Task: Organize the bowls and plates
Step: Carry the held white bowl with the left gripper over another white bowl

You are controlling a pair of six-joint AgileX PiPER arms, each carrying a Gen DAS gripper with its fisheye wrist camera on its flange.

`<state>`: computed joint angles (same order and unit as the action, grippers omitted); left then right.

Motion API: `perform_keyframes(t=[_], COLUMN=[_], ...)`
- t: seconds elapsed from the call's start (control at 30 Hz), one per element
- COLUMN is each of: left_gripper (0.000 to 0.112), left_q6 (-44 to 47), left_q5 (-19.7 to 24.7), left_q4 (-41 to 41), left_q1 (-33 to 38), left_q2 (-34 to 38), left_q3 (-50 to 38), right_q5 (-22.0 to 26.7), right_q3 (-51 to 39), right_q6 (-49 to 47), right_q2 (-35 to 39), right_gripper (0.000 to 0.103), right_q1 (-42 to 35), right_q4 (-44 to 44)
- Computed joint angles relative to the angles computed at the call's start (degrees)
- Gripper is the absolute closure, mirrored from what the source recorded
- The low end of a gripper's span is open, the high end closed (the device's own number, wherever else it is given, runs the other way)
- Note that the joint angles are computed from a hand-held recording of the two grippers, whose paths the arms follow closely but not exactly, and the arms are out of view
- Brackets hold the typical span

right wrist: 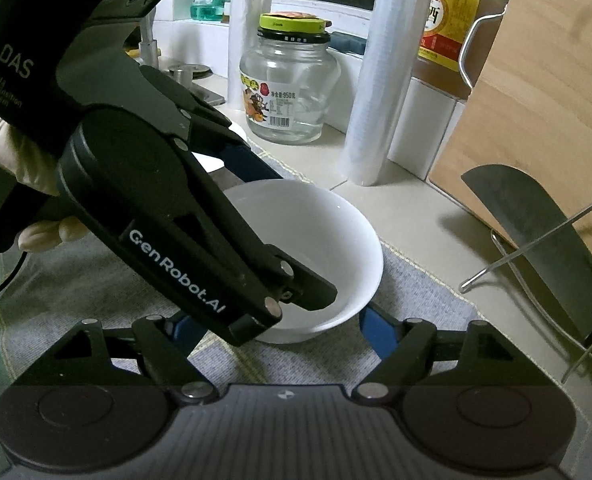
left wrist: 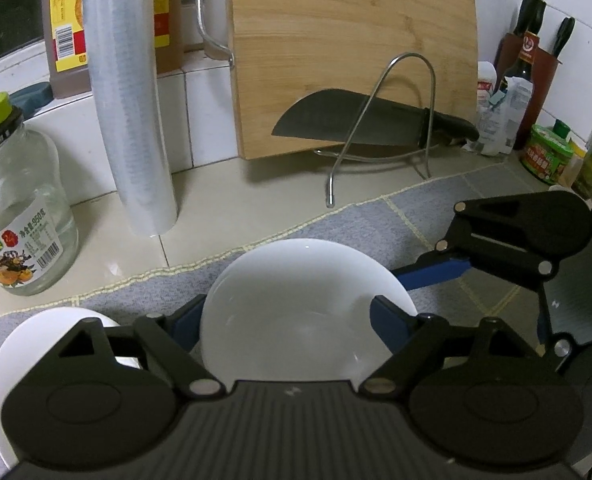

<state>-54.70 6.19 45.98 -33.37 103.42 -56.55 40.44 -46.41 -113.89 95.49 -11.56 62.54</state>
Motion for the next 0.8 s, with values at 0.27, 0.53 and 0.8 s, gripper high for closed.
perform_keyframes(t=[0.27,0.53,0.8], left_gripper=[0.027,0.027,0.027], left_q6=[-0.5,-5.1,-12.5], left_q5=[-0.3,0.0,2.1], left_q4=[0.6,5.3,12.5], left_q1=[-0.2,-1.0,-3.5], left_q2=[-0.4,-1.9,-4.8], left_q3=[0.2,1.2,2.3], right_q5=[0.1,1.8,4.9], right_q3=[0.0,0.5,1.5], right_q6=[1.4,1.7,2.2], right_q2=[-0.2,-1.8,-5.0], right_gripper=[0.019,0.019,0.019], right_q1=[-0.1,-1.4,-4.1], right_q4=[-0.7,-1.2,-2.1])
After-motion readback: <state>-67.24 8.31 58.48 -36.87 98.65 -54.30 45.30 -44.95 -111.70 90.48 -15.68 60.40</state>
